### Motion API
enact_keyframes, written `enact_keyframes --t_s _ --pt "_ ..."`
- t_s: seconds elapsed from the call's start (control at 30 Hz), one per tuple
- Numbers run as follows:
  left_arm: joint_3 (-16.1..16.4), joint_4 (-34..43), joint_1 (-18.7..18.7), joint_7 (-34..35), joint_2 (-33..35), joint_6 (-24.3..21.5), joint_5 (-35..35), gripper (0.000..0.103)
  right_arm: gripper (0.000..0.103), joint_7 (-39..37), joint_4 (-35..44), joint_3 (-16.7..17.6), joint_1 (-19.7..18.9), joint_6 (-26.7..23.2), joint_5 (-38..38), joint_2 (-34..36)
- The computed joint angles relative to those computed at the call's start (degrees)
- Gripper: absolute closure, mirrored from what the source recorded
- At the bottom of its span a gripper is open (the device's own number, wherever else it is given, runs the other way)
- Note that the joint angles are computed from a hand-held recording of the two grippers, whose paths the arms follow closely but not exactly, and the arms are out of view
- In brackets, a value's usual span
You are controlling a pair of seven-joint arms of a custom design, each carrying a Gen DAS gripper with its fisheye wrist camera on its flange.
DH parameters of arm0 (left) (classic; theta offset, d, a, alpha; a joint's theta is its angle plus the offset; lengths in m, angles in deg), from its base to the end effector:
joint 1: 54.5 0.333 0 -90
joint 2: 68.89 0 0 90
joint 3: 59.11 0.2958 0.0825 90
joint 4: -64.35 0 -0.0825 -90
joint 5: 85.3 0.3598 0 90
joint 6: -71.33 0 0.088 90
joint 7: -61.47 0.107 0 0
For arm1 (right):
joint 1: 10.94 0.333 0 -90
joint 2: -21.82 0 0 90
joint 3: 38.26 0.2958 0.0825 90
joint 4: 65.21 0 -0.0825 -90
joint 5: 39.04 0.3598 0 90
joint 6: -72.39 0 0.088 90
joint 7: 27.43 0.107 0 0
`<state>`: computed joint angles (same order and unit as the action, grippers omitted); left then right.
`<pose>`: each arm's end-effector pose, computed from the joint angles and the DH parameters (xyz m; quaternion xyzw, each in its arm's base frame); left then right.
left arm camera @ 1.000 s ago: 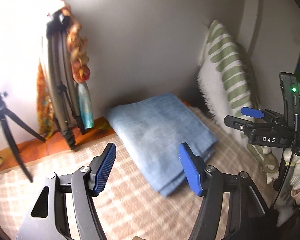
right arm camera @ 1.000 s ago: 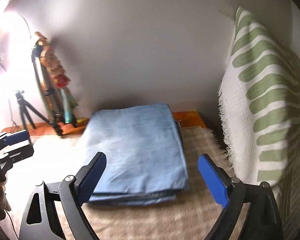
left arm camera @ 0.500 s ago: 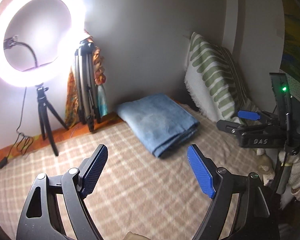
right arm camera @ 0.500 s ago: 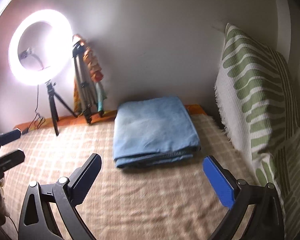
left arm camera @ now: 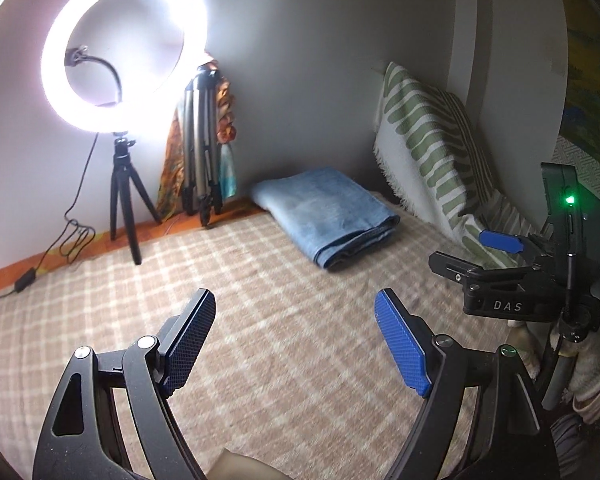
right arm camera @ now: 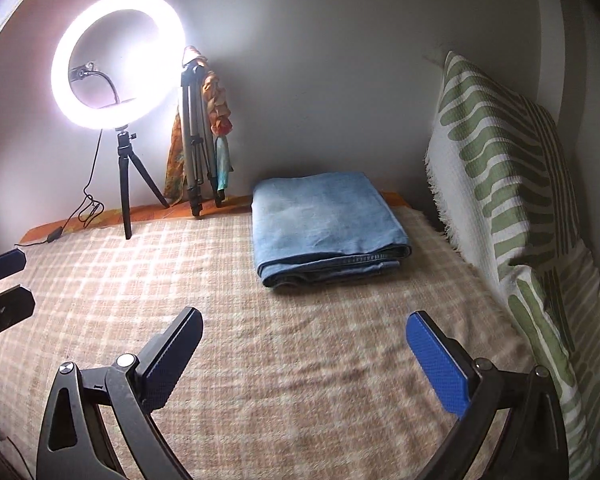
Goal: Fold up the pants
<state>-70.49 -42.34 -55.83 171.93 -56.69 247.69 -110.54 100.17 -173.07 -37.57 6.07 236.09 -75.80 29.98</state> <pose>0.6253 -0.0950 0.5139 -0.5776 0.6558 -0.4083 0.2637 0.5778 0.2182 0.5138 -0.6956 0.5725 -0.3078 0.3059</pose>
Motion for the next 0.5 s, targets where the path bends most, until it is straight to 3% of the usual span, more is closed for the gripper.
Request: enact_keyframes --t_s 0.13,0.33,0.5 --pt "0.42 -2.14 -0.26 -1.02 -0.56 1.42 -0.36 0.017 0.000 3.43 -1.45 -0.23 0.65 1.17 -2.42 -0.20" --pt "5.66 -4.75 -4.02 -8.53 -0.52 5.14 6.71 0.012 0.000 6.16 -1.56 -0.47 1.49 1.30 -5.81 0.72" --pt "11.79 -6.08 -8.30 -16.05 -0.60 6.44 14.33 0.001 0.000 9.98 -1.34 -1.32 2.26 2.10 -8.77 1.51"
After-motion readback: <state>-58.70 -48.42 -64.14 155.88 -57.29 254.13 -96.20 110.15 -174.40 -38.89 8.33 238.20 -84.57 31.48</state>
